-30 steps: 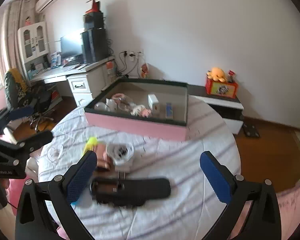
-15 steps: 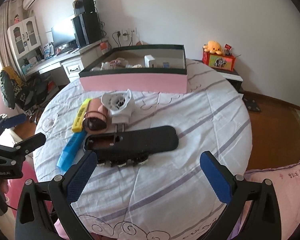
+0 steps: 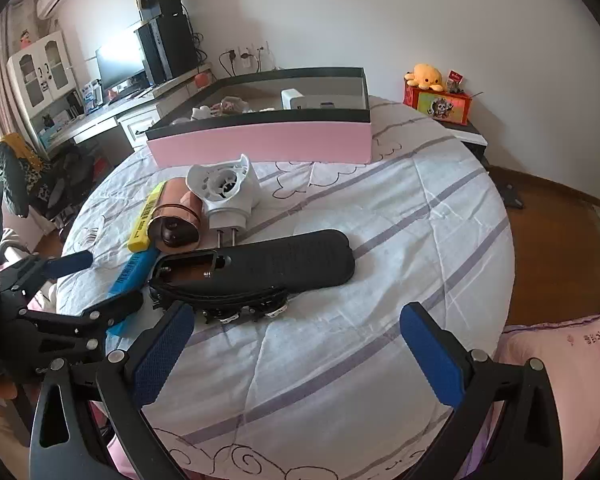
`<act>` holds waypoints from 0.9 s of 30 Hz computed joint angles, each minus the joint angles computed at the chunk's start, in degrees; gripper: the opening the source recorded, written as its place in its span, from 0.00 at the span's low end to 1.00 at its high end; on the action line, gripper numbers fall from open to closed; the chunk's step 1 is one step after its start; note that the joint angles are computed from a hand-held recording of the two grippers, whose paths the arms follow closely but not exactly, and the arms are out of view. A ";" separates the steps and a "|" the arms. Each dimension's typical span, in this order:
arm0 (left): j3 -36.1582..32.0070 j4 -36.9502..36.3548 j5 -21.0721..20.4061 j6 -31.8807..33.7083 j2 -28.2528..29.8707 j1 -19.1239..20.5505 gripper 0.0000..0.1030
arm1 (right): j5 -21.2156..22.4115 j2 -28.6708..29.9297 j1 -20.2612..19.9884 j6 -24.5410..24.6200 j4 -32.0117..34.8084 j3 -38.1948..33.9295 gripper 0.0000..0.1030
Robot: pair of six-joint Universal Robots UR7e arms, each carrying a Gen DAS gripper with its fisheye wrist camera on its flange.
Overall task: Organize rigid objects
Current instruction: 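Withdraw both open tools from the pink box back over the remaining items, then grasp blue highlighter with left tool while right tool grasps white dryer head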
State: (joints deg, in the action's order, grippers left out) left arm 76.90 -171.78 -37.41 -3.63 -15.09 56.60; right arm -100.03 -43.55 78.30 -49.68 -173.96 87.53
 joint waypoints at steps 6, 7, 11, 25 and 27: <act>0.86 -1.81 -1.96 1.76 -0.37 -0.12 0.26 | -0.33 0.56 0.21 0.42 0.64 -1.04 1.00; 1.29 -2.76 -1.18 2.04 -0.49 -0.27 0.26 | -0.34 0.69 0.29 0.30 0.76 -1.25 1.00; 3.67 -3.24 -0.53 1.71 -2.38 -0.19 0.26 | -0.47 1.22 0.66 0.21 0.81 -1.81 1.00; 7.08 -3.57 3.63 -2.33 -6.00 2.01 0.26 | 0.63 6.41 3.39 2.24 3.03 -8.55 1.00; 6.65 -3.63 3.28 -1.95 -5.89 2.31 0.26 | 0.80 7.75 3.81 3.67 5.15 -11.33 1.00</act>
State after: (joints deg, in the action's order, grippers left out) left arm 83.55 -175.41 -34.14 -5.58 -20.98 58.92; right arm -99.23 -35.80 82.12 -46.01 -168.81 76.20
